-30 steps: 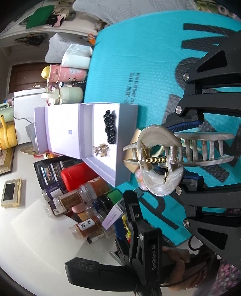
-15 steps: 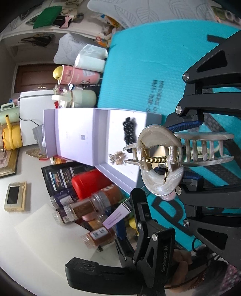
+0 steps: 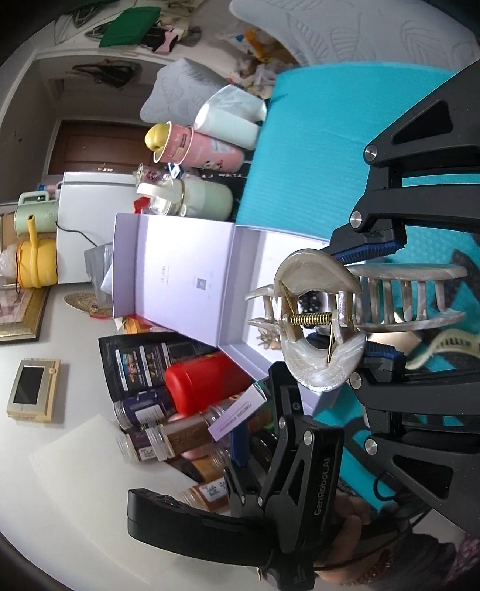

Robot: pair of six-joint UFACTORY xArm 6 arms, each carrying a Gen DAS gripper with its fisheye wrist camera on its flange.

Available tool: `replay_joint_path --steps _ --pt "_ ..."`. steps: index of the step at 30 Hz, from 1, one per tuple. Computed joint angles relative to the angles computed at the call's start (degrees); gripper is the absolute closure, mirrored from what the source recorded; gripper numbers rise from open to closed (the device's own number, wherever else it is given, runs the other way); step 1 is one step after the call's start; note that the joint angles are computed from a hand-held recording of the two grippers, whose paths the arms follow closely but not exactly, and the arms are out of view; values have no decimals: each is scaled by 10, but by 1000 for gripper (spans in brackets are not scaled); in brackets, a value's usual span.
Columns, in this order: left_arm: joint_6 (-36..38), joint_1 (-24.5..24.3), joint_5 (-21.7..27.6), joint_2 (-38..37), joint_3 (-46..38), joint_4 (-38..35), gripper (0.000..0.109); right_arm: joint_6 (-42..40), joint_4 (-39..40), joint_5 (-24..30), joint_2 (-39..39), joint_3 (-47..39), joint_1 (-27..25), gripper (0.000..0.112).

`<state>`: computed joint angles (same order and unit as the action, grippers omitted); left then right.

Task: Organize rigid objects
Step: 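Carry the purple slim box in the left gripper while the right carries the claw clip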

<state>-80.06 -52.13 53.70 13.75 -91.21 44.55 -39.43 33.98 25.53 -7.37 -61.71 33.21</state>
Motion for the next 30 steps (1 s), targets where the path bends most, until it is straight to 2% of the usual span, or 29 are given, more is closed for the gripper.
replay_joint_path --steps 20,26,30 --pt "90 84 -49 62 -59 -60 10 34 -44 32 157 -183 -20 77" --pt "103 98 -49 76 -67 -74 10 64 -72 62 203 -236 -24 77" --pt "115 109 -54 89 -72 -92 10 66 -65 82 231 -266 -28 77"
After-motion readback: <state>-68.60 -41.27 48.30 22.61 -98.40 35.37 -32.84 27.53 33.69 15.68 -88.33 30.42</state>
